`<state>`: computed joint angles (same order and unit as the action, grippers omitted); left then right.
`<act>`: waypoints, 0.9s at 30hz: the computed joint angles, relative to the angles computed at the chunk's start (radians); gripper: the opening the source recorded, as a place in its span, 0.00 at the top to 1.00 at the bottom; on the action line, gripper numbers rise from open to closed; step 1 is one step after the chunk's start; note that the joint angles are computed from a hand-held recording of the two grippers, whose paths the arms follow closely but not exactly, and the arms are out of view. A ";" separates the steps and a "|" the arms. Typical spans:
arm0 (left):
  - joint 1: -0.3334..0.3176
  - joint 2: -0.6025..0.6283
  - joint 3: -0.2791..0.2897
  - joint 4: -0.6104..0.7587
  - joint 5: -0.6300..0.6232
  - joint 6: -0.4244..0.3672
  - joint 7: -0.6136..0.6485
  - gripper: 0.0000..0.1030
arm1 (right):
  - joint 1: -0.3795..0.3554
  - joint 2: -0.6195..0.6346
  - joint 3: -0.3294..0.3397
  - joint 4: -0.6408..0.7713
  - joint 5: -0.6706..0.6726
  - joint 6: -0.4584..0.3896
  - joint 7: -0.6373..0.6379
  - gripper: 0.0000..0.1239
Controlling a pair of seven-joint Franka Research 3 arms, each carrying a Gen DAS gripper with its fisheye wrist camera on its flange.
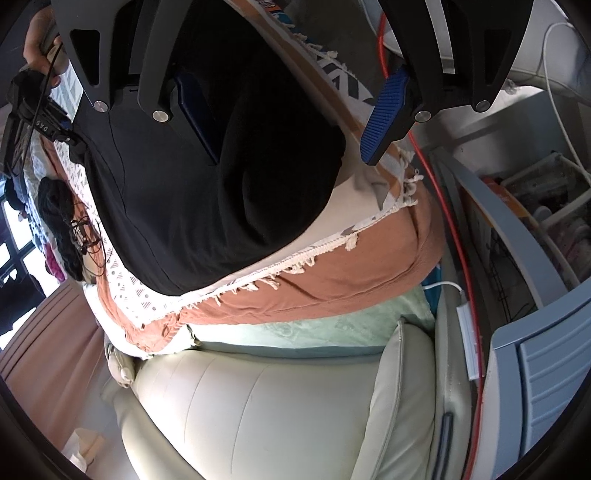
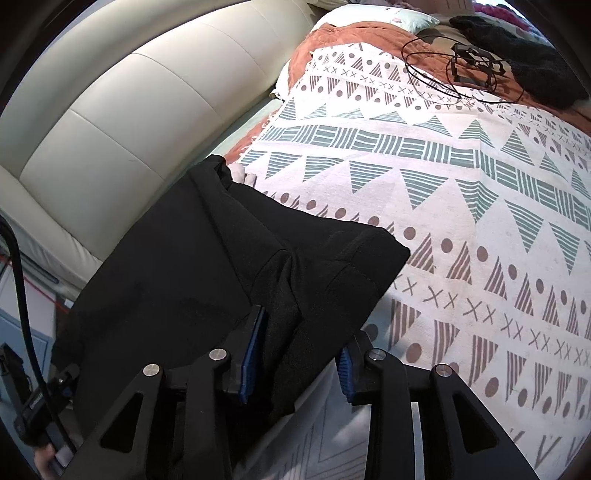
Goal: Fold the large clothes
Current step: 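Lower the shirt onto the bed edge and open both grippers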
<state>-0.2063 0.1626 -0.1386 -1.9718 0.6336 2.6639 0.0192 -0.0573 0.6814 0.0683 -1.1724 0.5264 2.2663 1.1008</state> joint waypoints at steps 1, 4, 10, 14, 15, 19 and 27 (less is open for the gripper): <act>-0.005 -0.002 -0.003 0.003 0.000 -0.018 0.002 0.24 | -0.002 -0.012 -0.003 -0.014 -0.003 0.006 -0.008 0.70; -0.022 -0.004 -0.013 0.011 0.003 -0.061 -0.011 0.23 | -0.013 -0.033 -0.007 -0.033 -0.002 0.006 -0.024 0.68; -0.082 0.002 -0.030 0.047 0.089 -0.178 -0.129 0.19 | -0.034 -0.114 -0.017 -0.126 0.012 0.015 -0.072 0.67; -0.111 0.007 -0.045 0.058 0.122 -0.206 -0.205 0.18 | -0.056 -0.170 -0.016 -0.193 0.057 0.016 -0.134 0.51; -0.121 0.009 -0.048 0.066 0.134 -0.223 -0.221 0.18 | -0.062 -0.185 -0.017 -0.212 0.070 0.023 -0.154 0.49; -0.141 0.030 -0.064 0.094 0.123 -0.213 -0.222 0.16 | -0.082 -0.240 -0.030 -0.273 0.114 0.016 -0.213 0.47; -0.227 0.117 -0.083 0.234 0.087 -0.284 -0.107 0.16 | -0.114 -0.332 -0.063 -0.380 0.197 0.012 -0.325 0.41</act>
<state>-0.4333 0.2795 -0.2212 -1.7381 0.7202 2.3801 -0.0878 -0.1708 0.3493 0.0048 -1.5522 0.7236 2.2787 0.7757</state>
